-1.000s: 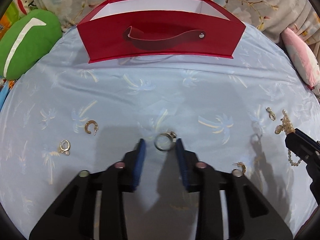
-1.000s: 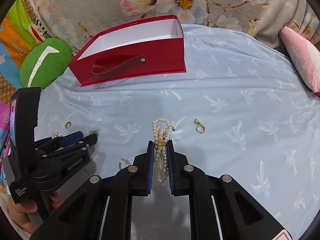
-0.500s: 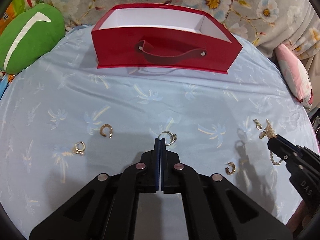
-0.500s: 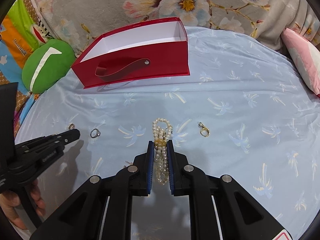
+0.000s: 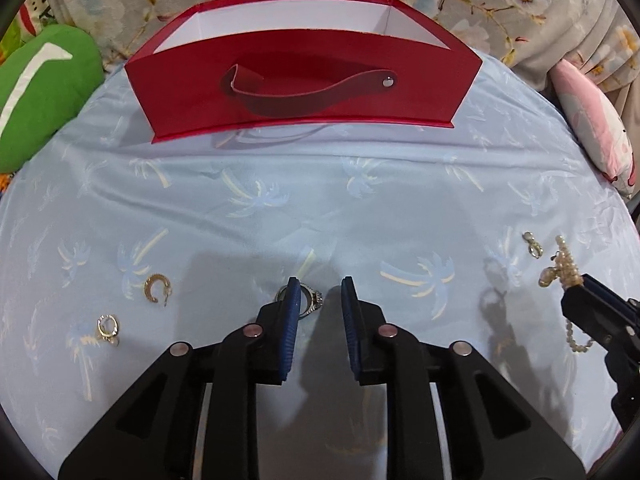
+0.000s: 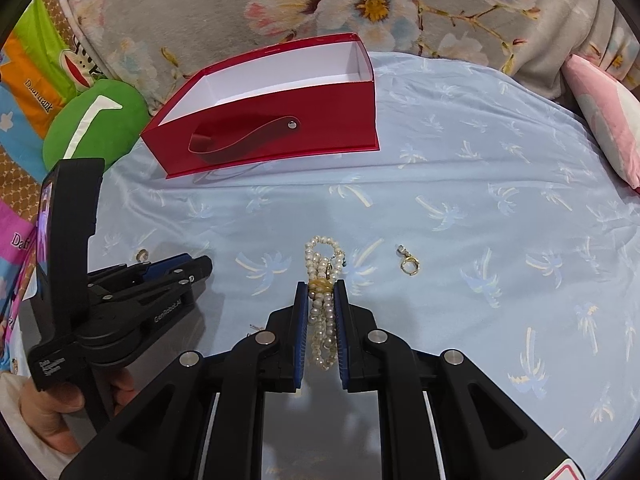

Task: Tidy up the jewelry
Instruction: 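Close the left tool on the silver ring while the right tool holds the pearl necklace, then carry the ring and necklace over the red box and open both tools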

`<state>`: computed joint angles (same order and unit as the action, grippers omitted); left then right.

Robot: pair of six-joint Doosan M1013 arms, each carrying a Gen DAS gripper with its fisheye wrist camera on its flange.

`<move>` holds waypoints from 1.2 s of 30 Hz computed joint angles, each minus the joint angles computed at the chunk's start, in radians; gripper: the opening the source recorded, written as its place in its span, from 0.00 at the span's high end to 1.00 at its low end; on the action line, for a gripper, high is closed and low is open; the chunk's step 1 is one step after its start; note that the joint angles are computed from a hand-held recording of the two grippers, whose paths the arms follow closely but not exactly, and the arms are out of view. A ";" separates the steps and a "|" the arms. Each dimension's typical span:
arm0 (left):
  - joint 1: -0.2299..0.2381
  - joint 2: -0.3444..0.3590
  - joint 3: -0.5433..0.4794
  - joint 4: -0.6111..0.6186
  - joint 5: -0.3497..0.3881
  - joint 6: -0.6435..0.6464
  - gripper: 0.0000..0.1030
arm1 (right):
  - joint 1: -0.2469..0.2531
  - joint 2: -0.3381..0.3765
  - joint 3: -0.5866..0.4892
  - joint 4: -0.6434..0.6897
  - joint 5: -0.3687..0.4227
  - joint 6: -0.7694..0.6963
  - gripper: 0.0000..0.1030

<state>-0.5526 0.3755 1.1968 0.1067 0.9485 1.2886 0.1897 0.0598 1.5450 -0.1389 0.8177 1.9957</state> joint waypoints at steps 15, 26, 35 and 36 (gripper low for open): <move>0.033 -0.063 0.040 -0.054 -0.044 -0.002 0.95 | 0.000 -0.001 -0.004 0.014 -0.013 -0.016 0.89; 0.072 -0.103 0.008 -0.010 -0.097 -0.061 0.95 | 0.006 0.014 -0.061 0.028 -0.060 -0.069 0.89; 0.095 -0.035 -0.146 0.048 -0.138 -0.063 0.95 | -0.016 0.087 -0.212 0.034 -0.131 -0.151 0.89; 0.096 -0.020 -0.173 0.057 -0.139 -0.060 0.95 | -0.019 0.103 -0.240 0.028 -0.137 -0.156 0.89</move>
